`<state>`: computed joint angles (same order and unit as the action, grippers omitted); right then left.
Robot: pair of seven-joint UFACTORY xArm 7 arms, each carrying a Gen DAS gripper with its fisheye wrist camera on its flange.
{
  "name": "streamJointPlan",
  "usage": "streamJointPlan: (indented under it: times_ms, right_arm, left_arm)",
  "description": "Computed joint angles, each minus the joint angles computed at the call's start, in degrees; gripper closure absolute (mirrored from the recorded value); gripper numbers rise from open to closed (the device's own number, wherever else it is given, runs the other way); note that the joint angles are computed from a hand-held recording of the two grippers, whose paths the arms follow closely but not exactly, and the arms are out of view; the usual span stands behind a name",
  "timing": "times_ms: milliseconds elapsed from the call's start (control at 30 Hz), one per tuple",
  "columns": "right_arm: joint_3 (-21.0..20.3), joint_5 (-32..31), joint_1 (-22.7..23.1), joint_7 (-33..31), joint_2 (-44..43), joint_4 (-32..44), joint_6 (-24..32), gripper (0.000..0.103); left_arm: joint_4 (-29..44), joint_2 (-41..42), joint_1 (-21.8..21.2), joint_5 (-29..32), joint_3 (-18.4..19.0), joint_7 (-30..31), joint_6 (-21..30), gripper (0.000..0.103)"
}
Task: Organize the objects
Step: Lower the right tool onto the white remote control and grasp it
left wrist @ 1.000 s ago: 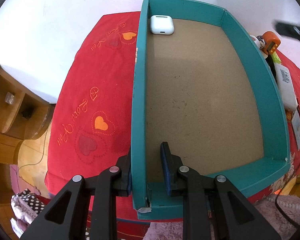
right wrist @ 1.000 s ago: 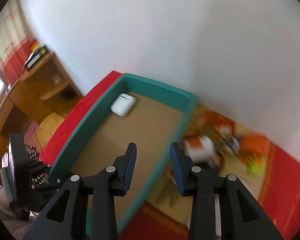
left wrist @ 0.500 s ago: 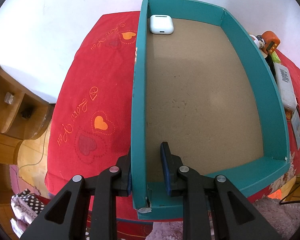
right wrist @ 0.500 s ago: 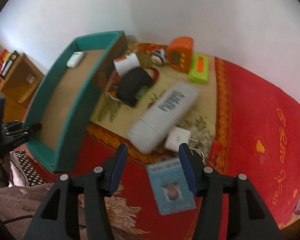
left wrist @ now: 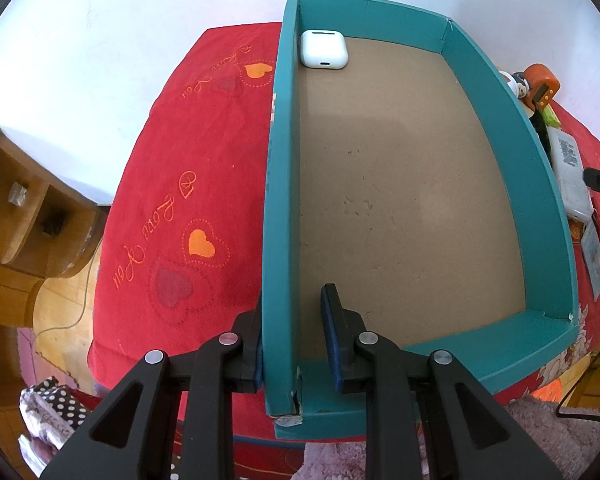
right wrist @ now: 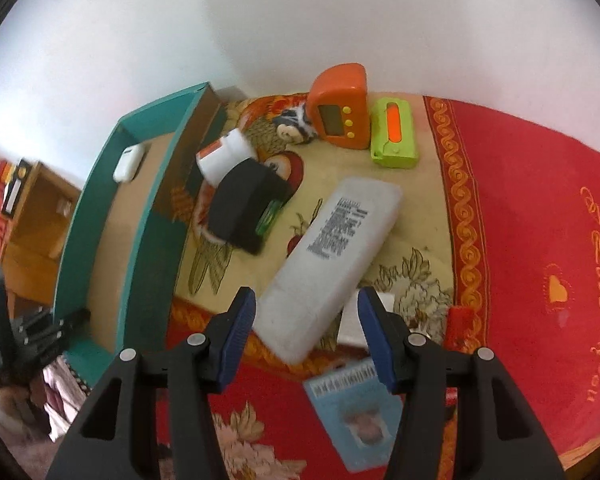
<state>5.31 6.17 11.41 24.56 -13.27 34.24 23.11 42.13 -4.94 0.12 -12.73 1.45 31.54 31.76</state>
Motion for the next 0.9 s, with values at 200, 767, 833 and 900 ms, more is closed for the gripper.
streamJointPlan:
  times_ms: [200, 767, 833, 900]
  right_arm:
    - [0.3, -2.3, -1.1, 2.4, 3.4, 1.7, -0.2, 0.049]
    - [2.2, -11.5, -1.8, 10.6, 7.3, 4.5, -2.5, 0.06]
    - [2.2, -12.8, -1.8, 12.6, 6.4, 3.6, -3.0, 0.06]
    - [2.2, -13.7, -2.0, 14.0, 5.6, 3.2, -2.6, 0.057]
  left_arm:
    - [-0.3, -0.3, 0.2, -0.4, 0.2, 0.6, 0.1, 0.079]
    - [0.3, 0.3, 0.2, 0.1, -0.1, -0.1, 0.1, 0.079]
    - [0.2, 0.2, 0.2, 0.1, 0.0, 0.2, 0.1, 0.079]
    - [0.3, 0.4, 0.2, 0.1, 0.0, 0.2, 0.0, 0.079]
